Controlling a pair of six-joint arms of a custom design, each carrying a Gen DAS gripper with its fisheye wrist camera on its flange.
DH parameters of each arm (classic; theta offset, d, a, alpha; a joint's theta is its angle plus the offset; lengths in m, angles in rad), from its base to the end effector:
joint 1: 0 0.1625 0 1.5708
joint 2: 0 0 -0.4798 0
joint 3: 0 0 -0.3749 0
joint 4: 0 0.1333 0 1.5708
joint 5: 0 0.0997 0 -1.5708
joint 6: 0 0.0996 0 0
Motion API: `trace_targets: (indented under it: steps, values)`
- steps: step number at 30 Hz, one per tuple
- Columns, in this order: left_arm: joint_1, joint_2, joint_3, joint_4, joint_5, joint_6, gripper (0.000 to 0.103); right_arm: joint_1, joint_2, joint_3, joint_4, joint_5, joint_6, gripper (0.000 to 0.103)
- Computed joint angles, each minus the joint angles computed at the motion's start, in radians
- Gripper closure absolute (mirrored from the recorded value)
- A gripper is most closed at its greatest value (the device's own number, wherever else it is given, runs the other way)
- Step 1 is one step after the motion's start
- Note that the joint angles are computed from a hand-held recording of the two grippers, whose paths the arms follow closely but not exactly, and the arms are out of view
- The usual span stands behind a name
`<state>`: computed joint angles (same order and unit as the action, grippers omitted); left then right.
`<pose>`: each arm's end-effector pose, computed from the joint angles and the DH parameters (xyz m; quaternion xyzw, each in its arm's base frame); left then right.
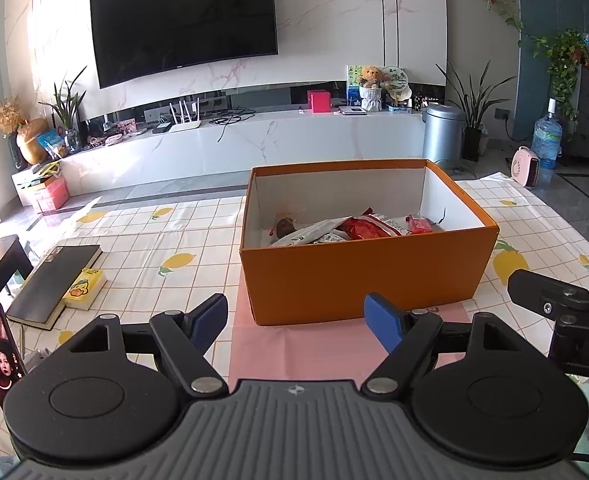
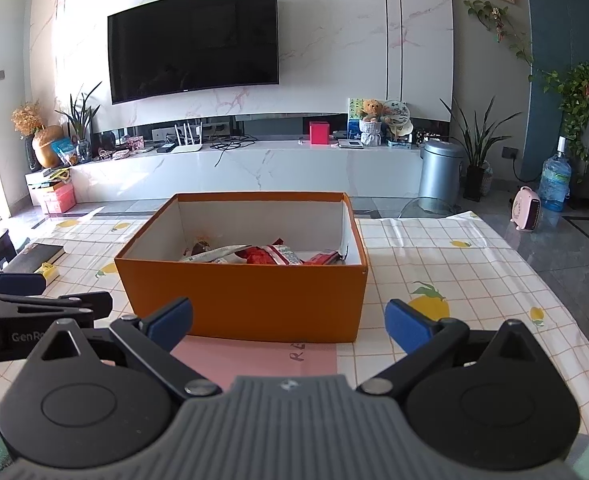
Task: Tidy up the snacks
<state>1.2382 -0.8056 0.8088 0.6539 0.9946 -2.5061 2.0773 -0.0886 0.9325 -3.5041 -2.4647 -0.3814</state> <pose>-0.0553 -0.7347 0.3774 0.2895 0.8199 -0.3796 0.3159 0.4506 -0.6975 -0.0157 0.1290 -0.7927 0.4895 0.3397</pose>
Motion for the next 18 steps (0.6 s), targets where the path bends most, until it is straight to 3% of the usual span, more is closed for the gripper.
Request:
trace_targets:
  steps: [18]
  values:
    - [-0.012, -0.024, 0.033, -0.009, 0.004, 0.005, 0.012, 0.002, -0.013, 0.029, -0.029, -0.010, 0.007, 0.004]
